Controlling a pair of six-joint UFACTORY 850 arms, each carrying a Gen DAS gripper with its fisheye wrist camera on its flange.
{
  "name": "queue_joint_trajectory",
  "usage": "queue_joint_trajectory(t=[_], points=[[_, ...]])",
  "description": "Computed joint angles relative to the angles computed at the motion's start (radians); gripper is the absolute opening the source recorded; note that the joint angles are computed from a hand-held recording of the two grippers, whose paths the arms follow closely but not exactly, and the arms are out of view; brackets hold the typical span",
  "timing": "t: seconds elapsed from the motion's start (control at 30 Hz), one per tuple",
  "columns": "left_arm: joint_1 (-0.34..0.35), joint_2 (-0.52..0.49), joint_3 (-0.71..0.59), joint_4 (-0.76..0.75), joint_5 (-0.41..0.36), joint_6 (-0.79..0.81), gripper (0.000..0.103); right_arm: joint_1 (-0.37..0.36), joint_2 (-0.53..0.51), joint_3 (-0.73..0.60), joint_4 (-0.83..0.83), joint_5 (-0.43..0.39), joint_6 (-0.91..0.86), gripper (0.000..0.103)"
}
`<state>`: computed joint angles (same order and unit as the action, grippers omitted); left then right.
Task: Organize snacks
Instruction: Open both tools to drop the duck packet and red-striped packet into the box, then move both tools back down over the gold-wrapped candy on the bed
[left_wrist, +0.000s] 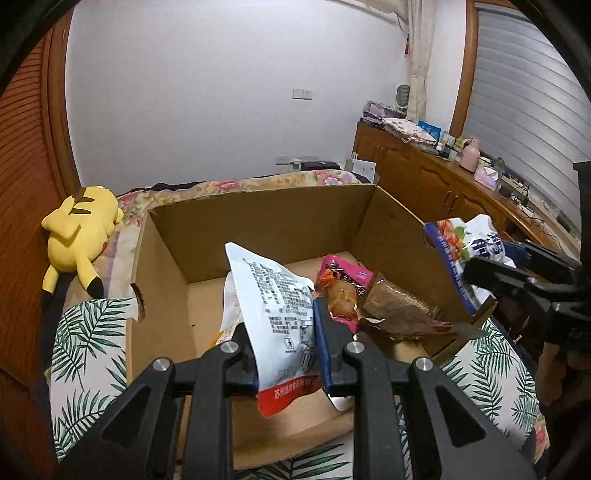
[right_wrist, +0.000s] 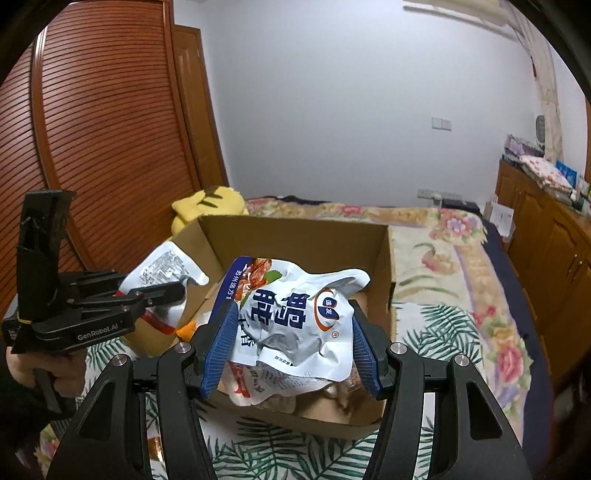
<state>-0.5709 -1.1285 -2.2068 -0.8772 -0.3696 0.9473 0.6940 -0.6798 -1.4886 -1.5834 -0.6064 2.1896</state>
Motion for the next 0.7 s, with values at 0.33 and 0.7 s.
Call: queue_joint_trajectory(t=[0.33, 0.7], points=[[-0.007, -0.072, -0.124, 0.181, -0.055, -0.196, 0.03, -0.032, -0.048, -0.061, 0.092, 0.078, -0.08, 0.06], [0.001, 0.021, 0.03, 0.058, 0.003, -0.062, 0.037, -0.022, -0.087, -0.098, 0.128, 0.112, -0.104, 0.058]])
